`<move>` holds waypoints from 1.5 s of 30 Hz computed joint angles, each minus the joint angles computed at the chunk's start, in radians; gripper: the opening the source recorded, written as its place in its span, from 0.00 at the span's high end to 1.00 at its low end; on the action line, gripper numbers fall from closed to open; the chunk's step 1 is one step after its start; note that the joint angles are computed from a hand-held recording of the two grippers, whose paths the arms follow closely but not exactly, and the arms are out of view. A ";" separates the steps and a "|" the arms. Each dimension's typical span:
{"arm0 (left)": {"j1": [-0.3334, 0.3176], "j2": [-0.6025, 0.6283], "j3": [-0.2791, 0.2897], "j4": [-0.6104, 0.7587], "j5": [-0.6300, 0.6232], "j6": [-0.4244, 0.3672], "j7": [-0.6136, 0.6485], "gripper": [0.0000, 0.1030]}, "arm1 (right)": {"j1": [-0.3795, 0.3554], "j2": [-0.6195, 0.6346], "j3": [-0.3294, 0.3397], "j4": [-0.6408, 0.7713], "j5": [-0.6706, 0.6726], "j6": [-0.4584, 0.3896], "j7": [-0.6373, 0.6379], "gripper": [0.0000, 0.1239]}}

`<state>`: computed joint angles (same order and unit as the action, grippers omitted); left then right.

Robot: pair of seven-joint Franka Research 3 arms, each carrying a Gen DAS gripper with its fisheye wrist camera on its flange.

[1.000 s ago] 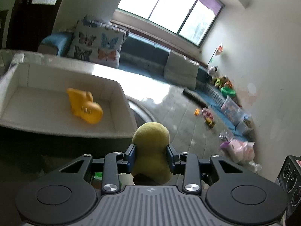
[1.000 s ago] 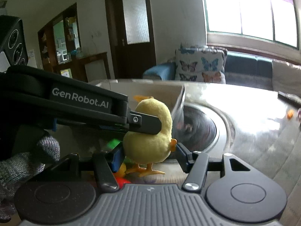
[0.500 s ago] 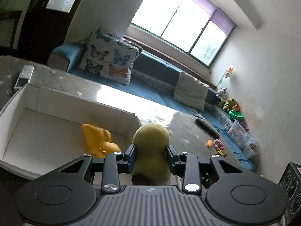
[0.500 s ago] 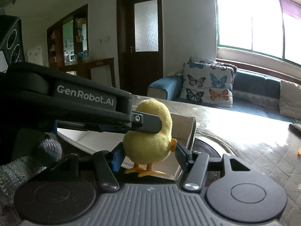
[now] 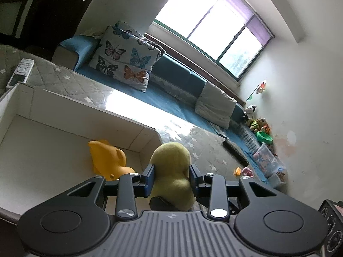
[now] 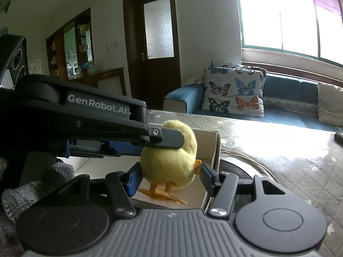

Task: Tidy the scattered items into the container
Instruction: 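Lift the yellow chick with the left gripper and carry it over the box, then lower the chick into the box and open the left gripper, then move the left gripper back to the red ball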

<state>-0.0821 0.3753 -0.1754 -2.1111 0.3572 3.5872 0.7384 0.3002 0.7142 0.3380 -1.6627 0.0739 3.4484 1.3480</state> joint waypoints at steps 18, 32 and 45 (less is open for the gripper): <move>0.034 0.042 -0.024 0.008 0.058 -0.003 -0.034 0.64 | 0.096 0.000 -0.098 -0.037 0.053 0.040 -0.066 0.50; -0.042 -0.058 0.035 -0.122 -0.064 0.050 0.035 0.65 | 0.034 -0.099 -0.044 -0.193 0.014 0.111 -0.018 0.44; -0.209 -0.208 0.057 -0.325 -0.460 0.065 0.349 0.65 | -0.061 -0.198 0.011 -0.380 -0.141 0.125 0.129 0.44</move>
